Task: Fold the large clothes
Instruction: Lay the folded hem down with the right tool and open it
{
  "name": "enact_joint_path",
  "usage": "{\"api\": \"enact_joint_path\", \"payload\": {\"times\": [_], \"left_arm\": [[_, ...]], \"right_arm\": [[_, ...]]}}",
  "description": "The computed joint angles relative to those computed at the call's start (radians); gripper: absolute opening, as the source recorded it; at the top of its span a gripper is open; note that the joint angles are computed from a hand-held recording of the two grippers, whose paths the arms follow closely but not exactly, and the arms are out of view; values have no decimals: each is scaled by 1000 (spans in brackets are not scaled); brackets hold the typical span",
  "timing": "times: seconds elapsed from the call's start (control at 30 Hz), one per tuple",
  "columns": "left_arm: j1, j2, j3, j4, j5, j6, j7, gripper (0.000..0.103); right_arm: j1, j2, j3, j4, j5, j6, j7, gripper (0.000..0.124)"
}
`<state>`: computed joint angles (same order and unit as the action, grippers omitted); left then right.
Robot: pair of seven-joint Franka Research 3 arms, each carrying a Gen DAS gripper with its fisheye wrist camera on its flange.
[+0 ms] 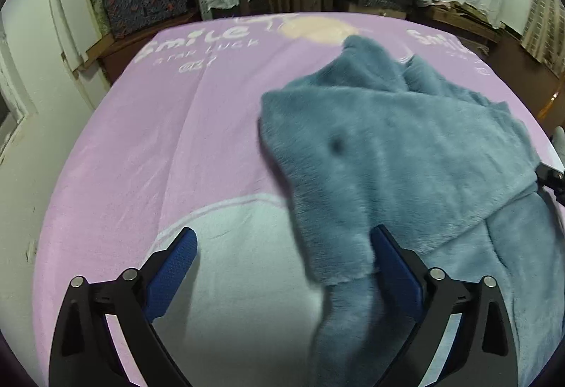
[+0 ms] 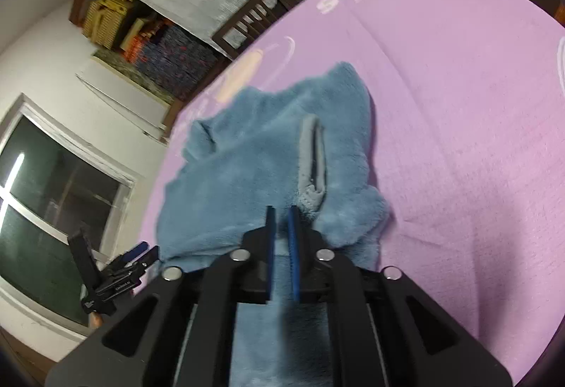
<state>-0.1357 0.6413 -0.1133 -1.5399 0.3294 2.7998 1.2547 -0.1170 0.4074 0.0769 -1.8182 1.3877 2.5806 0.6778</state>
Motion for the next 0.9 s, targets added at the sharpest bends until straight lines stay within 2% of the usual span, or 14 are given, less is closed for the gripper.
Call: {"api": "enact_joint_path", "payload": {"times": [0.07,0.17,0.27,0.33,0.43,0.53,0.7,0.77,0.83,0.9], "left_arm": [[22,9,-19,13,-28,-13,12,100],[-23,6,39,11,19,-10,-45,100],[-44,0,70,6,61,-3,-97,100],[-4,-10,26,-7,27,-4,-83,100],[39,-66,-22,-89,-10,56,-56,98],[126,-130,-132,-196,-104,125,36,98],[194,-213,-229,-343,-209,194,157,98],[236,-209,-281,-349,-264,171,224,98],[214,-197,-257,-330,-282,141,234,98],[224,-165,-269,-286,-320,104,272,98]], "right_arm": [[-7,9,0,1,0,-19,19,9],[-10,-10,1,-18,20,-14,-6,9],[-2,-45,0,-55,45,1,-52,22],[6,-71,-6,-86,62,8,-81,27],[16,-109,-23,-135,77,7,-107,27],[30,-150,-39,-187,81,7,-123,27],[62,-235,-64,-283,80,32,-160,27],[78,-264,-75,-318,59,53,-162,28],[89,-279,-86,-341,29,68,-147,31],[94,-275,-94,-339,7,85,-124,31]]}}
